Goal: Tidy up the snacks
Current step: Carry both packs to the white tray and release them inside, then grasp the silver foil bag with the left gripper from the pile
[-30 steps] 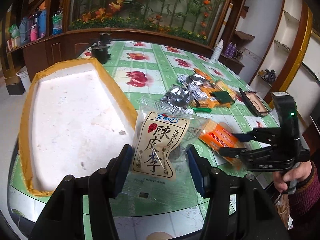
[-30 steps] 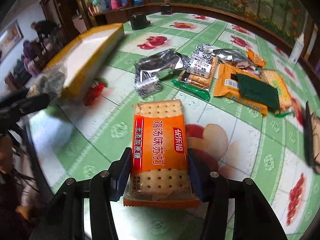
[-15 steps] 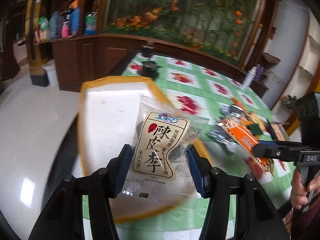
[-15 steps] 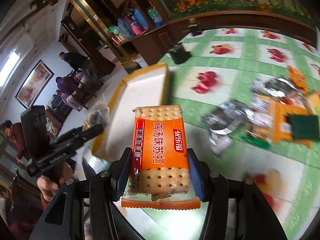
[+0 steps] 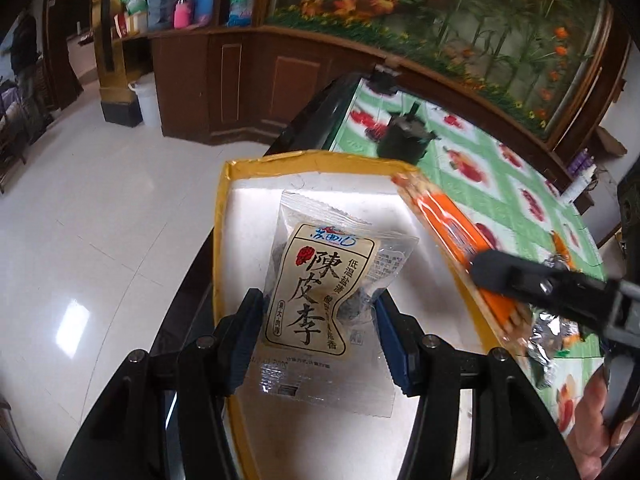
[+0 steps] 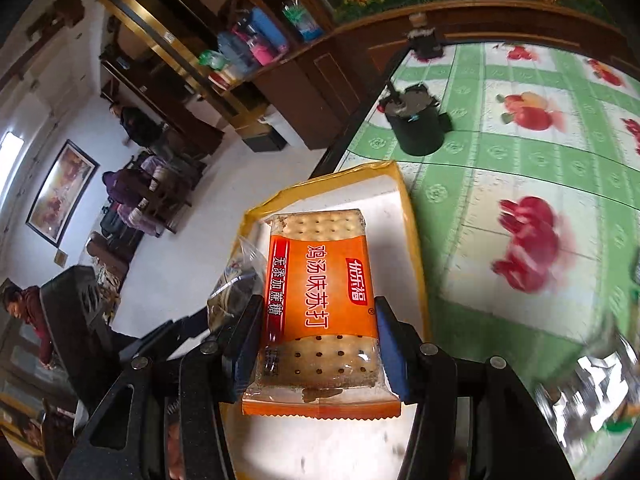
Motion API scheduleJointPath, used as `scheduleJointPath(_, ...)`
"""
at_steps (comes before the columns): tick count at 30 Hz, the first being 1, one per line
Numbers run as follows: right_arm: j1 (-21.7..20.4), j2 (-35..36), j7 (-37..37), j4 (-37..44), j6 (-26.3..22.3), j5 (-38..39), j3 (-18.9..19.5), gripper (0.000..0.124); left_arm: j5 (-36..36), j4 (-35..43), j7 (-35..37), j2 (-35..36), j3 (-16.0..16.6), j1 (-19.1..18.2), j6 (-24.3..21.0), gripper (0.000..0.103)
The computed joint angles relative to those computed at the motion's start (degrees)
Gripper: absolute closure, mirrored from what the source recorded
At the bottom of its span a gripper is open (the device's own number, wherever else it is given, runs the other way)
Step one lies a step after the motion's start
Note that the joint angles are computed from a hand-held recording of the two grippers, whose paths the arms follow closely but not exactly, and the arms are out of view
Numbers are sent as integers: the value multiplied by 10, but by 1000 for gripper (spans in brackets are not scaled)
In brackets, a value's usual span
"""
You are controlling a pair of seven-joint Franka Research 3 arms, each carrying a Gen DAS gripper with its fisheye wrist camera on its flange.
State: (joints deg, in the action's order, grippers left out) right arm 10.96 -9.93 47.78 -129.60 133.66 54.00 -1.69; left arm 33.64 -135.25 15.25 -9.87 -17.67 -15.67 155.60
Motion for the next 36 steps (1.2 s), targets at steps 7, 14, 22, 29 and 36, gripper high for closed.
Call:
scheduleJointPath(7, 6, 75, 32, 55, 27, -13, 20, 66, 9, 26, 2, 31, 1, -3, -25, 47)
scheduleJointPath(14, 6, 104, 50, 72, 51, -45, 32, 65, 28, 40, -2, 39, 4, -13, -39, 45)
scheduleJointPath(22, 2, 92, 34, 69, 39, -40, 33, 48, 51, 27, -27, 20, 0, -11, -24, 44)
scheduleJointPath(29, 6, 14, -7, 11, 52, -20, 21, 36, 60, 1, -52, -23, -14, -12, -14, 44)
scheduleJointPath(36, 7, -81, -49, -55, 28, 44, -28, 33, 85, -29, -110, -78, -46, -5, 5, 43)
